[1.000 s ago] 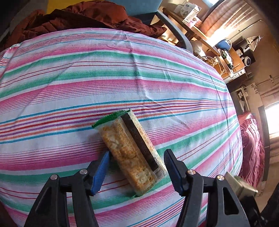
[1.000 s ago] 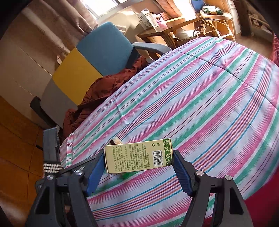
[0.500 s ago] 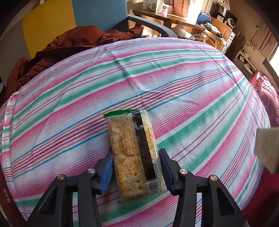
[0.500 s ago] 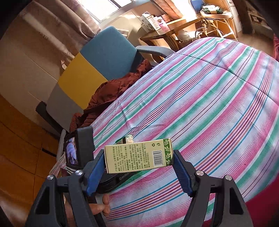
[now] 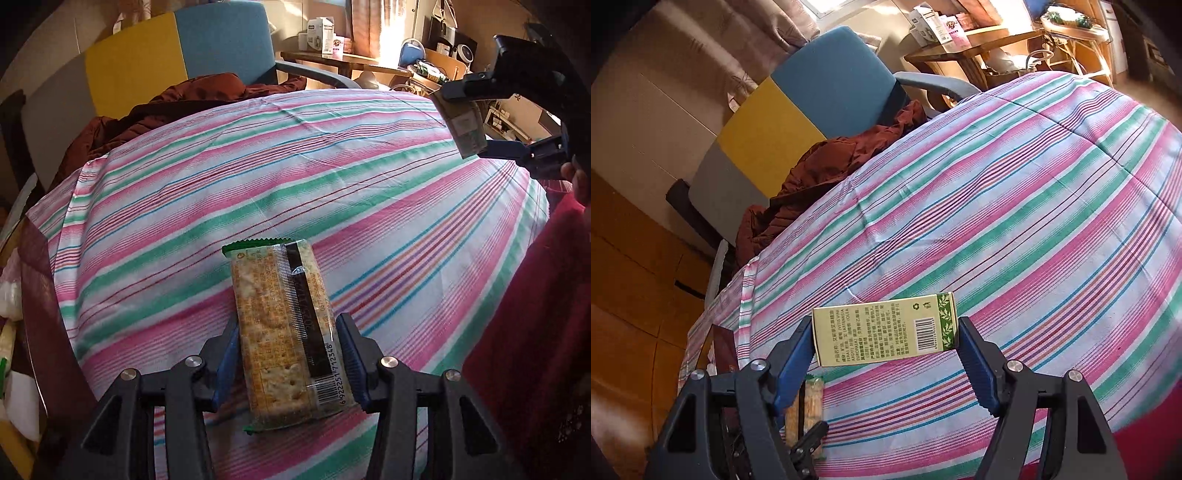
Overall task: Organize objects
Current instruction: 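Carry the juice box and cracker packet into the tray and open both grippers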
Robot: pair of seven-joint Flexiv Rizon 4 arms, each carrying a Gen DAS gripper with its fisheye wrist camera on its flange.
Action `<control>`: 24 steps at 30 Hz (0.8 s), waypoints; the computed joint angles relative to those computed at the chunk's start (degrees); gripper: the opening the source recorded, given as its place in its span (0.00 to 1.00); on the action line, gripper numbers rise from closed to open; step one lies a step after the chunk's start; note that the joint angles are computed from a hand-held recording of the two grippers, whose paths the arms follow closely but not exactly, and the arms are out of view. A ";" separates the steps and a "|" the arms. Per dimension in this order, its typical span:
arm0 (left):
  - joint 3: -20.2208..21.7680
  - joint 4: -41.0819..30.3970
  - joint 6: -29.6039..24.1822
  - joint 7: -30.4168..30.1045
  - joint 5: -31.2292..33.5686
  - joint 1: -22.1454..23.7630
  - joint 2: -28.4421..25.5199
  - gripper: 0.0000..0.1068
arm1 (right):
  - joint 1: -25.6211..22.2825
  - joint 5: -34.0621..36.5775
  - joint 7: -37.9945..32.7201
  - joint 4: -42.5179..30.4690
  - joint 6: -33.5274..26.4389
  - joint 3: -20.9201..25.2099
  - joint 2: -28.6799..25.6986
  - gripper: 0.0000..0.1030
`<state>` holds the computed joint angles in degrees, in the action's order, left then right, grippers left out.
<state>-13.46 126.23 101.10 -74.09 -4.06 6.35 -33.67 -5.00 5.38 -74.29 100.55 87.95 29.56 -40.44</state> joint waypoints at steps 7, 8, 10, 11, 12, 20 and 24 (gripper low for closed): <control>-0.60 0.92 2.30 -0.51 1.53 1.27 -0.56 0.47 | 4.83 -1.02 3.05 0.44 -2.20 -5.89 1.58 0.73; -0.76 1.16 2.44 -0.59 1.76 1.59 -0.43 0.47 | 5.41 -1.24 3.42 0.36 -2.72 -6.62 1.68 0.73; -0.98 1.72 2.93 -0.94 2.14 2.19 -0.21 0.46 | 6.68 -1.72 4.21 0.18 -4.00 -8.25 1.90 0.73; -1.23 2.04 3.06 -1.11 2.38 2.62 0.05 0.46 | 7.34 -1.94 4.59 0.13 -4.56 -9.05 2.01 0.73; -1.49 2.52 3.65 -1.31 2.76 3.09 0.35 0.46 | 7.87 -2.13 4.88 0.09 -5.02 -9.72 2.10 0.73; -5.28 5.64 7.14 -3.64 7.50 8.90 3.21 0.46 | 10.97 -3.34 7.08 0.15 -7.38 -13.60 2.65 0.73; -7.36 7.42 8.59 -5.56 10.27 12.22 5.01 0.46 | 12.12 -4.32 7.80 -0.10 -9.03 -14.87 2.77 0.73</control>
